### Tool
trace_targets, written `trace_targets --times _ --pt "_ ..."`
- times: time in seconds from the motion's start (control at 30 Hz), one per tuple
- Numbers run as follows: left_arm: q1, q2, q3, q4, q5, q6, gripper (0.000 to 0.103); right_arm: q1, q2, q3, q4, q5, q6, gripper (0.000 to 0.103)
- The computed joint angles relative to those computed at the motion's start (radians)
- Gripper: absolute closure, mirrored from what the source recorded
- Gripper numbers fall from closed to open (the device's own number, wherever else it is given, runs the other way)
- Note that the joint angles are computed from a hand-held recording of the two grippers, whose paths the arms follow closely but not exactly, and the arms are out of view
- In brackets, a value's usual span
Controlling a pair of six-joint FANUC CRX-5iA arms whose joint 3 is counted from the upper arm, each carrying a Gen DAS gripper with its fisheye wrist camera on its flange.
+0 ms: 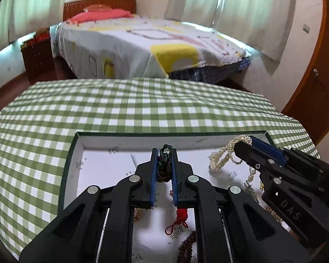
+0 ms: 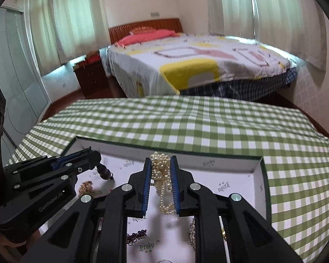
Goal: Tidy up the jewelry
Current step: 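Carry the pearl necklace and black pendant over the box and lower them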
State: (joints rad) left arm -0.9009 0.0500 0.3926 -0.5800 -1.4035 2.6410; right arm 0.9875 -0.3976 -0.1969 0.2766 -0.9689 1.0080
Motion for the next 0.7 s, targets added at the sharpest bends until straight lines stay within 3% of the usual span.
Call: trace_targets --times 0.27,0.7 --pt "0.044 0.029 0.011 0.063 -0.009 -0.059 0.092 -0.056 0.076 0.078 -0.113 -0.084 0.064 0.085" --pt "0.079 0.036 -0.009 0.129 0.017 -0.078 0.091 -0.058 0.106 0.102 -0.118 -0.117 0.072 0.084"
